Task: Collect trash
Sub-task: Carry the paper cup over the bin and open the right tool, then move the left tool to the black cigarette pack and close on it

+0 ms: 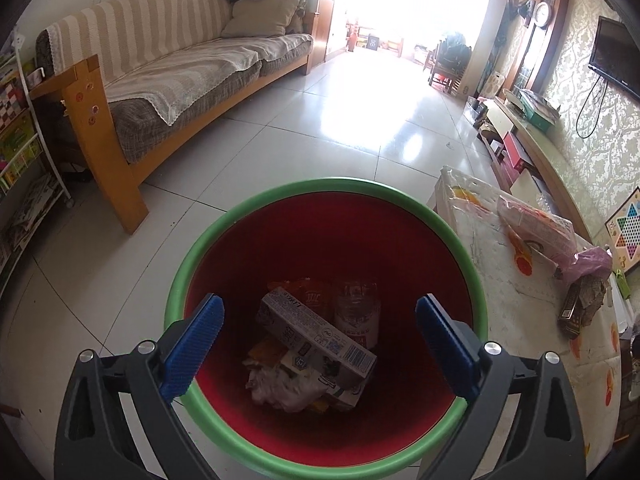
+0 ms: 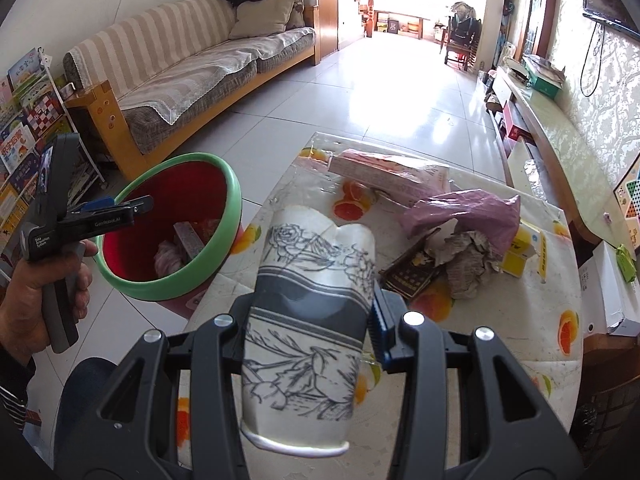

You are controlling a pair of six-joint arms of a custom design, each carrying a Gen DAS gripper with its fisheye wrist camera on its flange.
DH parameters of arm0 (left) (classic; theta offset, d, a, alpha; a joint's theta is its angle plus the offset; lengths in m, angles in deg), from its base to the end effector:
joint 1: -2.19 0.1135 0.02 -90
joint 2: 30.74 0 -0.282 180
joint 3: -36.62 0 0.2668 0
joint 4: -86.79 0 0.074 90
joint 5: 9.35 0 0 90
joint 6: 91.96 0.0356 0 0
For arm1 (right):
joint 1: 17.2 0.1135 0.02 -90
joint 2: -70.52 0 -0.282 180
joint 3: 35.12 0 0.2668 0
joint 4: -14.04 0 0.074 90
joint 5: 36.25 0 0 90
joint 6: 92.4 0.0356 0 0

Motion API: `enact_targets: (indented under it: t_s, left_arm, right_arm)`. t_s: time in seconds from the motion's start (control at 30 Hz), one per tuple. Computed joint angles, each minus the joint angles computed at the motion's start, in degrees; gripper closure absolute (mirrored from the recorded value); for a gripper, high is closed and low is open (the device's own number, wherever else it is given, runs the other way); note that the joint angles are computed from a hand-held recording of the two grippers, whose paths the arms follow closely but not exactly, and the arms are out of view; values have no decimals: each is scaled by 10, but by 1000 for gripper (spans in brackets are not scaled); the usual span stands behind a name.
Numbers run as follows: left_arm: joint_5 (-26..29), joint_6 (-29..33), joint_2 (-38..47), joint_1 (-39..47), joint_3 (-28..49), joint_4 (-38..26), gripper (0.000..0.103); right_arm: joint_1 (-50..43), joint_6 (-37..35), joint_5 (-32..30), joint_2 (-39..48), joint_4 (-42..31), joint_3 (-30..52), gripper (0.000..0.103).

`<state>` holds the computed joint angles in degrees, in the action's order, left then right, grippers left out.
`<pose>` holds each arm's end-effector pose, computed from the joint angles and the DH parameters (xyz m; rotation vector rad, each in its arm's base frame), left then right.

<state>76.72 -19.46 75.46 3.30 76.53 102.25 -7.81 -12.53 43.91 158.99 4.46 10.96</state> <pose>0.2750 0.0078 0.0551 -0.4266 2.4182 -0.0411 0.2720 0.0512 0.1296 -0.4908 2.4214 0.2071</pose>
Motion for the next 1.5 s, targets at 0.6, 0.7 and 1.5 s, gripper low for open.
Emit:
enact_targets:
  t_s: [0.6,0.7,1.5]
  left_arm:
    - [64,91,-258,181,-173,-32,8]
    - [88,116,-281,231,-188,-46,8]
    - [131,147,-276,300,-217,-31,8]
  right_arm:
    - [203,92,36,188,24,174,62]
    - [235,103,48,225,20,212,62]
    - [311,119,113,299,11,284,5]
